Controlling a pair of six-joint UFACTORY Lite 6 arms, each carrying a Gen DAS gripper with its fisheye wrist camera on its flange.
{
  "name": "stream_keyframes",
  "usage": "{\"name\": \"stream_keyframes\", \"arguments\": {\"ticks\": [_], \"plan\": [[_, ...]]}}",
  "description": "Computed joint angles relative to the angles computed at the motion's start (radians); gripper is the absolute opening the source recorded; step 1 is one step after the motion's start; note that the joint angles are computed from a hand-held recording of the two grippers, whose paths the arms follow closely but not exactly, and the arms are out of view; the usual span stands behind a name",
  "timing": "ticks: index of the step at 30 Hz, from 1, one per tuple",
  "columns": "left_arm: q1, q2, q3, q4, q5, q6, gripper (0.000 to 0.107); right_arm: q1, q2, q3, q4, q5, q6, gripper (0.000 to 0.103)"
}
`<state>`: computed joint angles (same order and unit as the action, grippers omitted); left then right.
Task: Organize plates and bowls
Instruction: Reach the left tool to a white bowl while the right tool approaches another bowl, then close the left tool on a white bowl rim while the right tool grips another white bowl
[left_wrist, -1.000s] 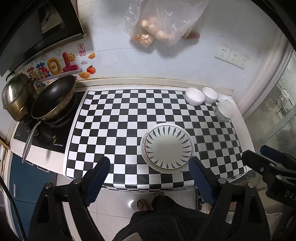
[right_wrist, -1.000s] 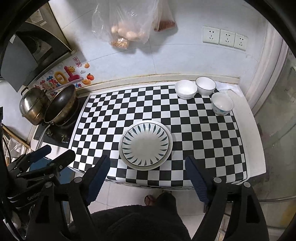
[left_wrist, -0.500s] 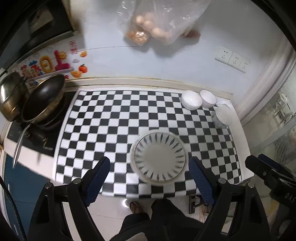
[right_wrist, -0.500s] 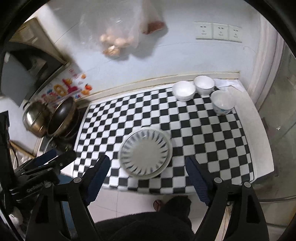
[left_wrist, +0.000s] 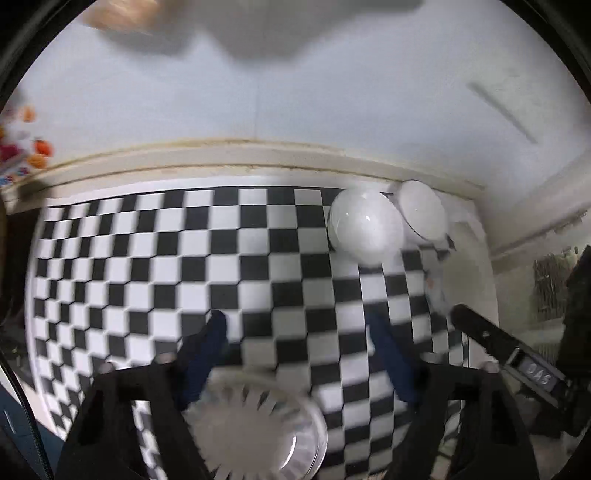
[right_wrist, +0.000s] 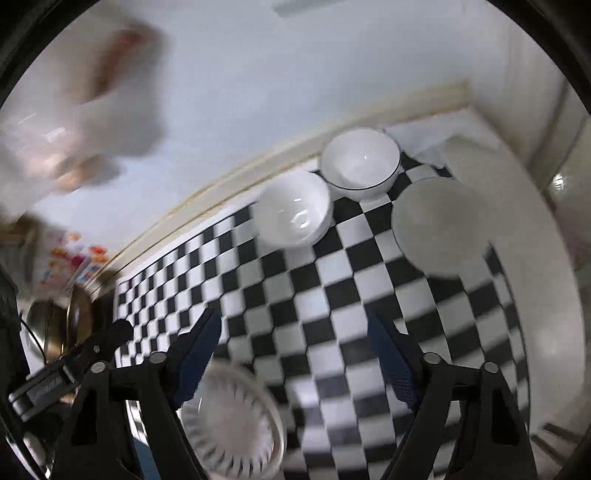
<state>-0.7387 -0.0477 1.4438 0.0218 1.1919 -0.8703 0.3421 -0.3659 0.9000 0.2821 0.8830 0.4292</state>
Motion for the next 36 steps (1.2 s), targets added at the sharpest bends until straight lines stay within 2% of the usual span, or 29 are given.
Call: {"name": "stream_keyframes", "arguments": {"ticks": [2, 6, 8, 10, 11, 12, 14, 16, 20, 25, 31, 36], "plan": [[0.097, 0.150, 0.043, -0.097, -0.078, 0.116, 0.060, -0.082, 0.208, 0.026, 0.098, -0.123, -0.168, 0.074], [0.173, 0.415, 0.187, -0.176, -0.136, 0.228, 0.057, -0.130, 0.573, 0.253, 0.129, -0.122, -0.251, 0.062], [0.194, 0.536, 0.273, -0.213, -0.143, 0.270, 0.057, -0.143, 0.685, 0.327, 0.140, -0.122, -0.291, 0.054], [0.197, 0.634, 0.348, -0.234, -0.140, 0.298, 0.056, -0.140, 0.774, 0.392, 0.144, -0.112, -0.303, 0.039], [0.197, 0.685, 0.390, -0.240, -0.137, 0.315, 0.047, -0.137, 0.827, 0.437, 0.138, -0.104, -0.301, 0.034], [0.195, 0.724, 0.420, -0.246, -0.132, 0.326, 0.035, -0.134, 0.865, 0.465, 0.132, -0.097, -0.299, 0.026], [0.192, 0.794, 0.474, -0.266, -0.115, 0.348, 0.021, -0.122, 0.908, 0.498, 0.106, -0.098, -0.275, 0.019], [0.166, 0.807, 0.484, -0.227, -0.114, 0.320, 0.019, -0.116, 0.918, 0.504, 0.097, -0.112, -0.273, 0.015], [0.117, 0.735, 0.415, -0.186, -0.128, 0.268, 0.019, -0.086, 0.856, 0.452, 0.057, -0.133, -0.258, 0.015], [0.044, 0.522, 0.230, -0.156, -0.161, 0.203, 0.019, -0.059, 0.694, 0.318, 0.066, -0.138, -0.283, 0.015], [-0.076, 0.249, 0.045, -0.125, -0.152, 0.049, 0.019, -0.044, 0.344, 0.078, 0.080, -0.068, -0.285, 0.014], [-0.220, 0.188, 0.097, -0.043, -0.076, -0.088, 0.019, -0.017, 0.061, -0.072, 0.034, 0.039, -0.235, 0.014]]}}
